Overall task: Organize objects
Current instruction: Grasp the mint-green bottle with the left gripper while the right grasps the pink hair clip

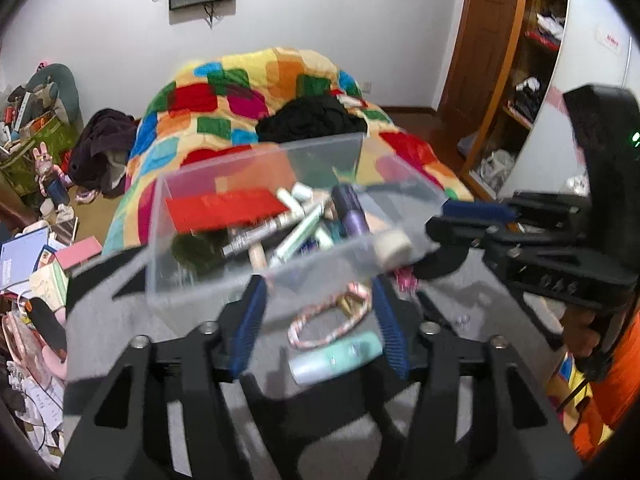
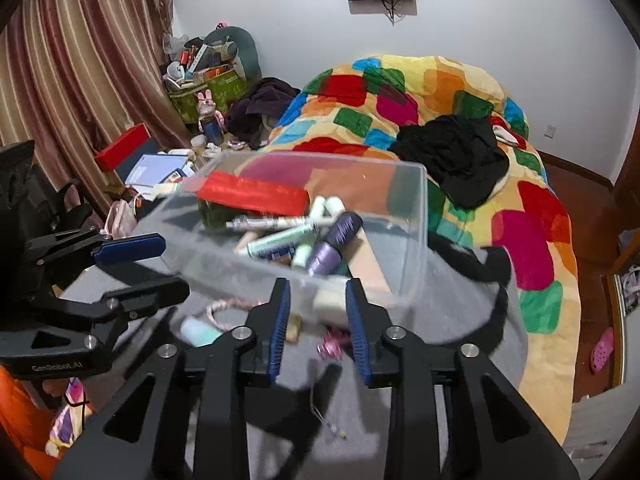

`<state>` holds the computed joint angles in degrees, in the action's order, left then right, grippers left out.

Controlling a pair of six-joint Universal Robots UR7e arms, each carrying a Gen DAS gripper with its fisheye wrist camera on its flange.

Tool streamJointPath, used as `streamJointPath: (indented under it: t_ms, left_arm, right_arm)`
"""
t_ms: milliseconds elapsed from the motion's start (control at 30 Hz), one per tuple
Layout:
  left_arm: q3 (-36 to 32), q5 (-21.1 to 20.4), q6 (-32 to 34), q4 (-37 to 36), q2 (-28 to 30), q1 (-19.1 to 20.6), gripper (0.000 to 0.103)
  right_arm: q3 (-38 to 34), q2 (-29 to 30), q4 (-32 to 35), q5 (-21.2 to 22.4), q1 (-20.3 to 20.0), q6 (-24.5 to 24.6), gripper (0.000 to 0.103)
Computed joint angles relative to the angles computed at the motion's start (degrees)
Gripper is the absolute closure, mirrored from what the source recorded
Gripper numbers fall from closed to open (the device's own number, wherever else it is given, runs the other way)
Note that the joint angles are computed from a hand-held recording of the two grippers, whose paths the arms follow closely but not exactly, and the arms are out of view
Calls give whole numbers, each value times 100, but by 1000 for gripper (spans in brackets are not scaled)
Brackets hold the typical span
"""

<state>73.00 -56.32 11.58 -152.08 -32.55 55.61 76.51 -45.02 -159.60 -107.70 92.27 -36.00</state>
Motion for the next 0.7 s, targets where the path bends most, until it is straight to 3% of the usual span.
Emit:
streamJointPath:
  t_ms: [167, 333, 700]
  left_arm:
    - [185, 35, -285, 374, -9, 33, 34]
    - [320, 1, -637, 515, -17, 84, 19]
    - [27, 194, -923, 892, 249, 116, 16]
  right_arm:
    - [269, -74, -111, -193, -89, -56, 67]
    - [148, 65, 154, -357, -180, 102, 66]
    - [-354, 480, 620, -557, -252, 375, 66]
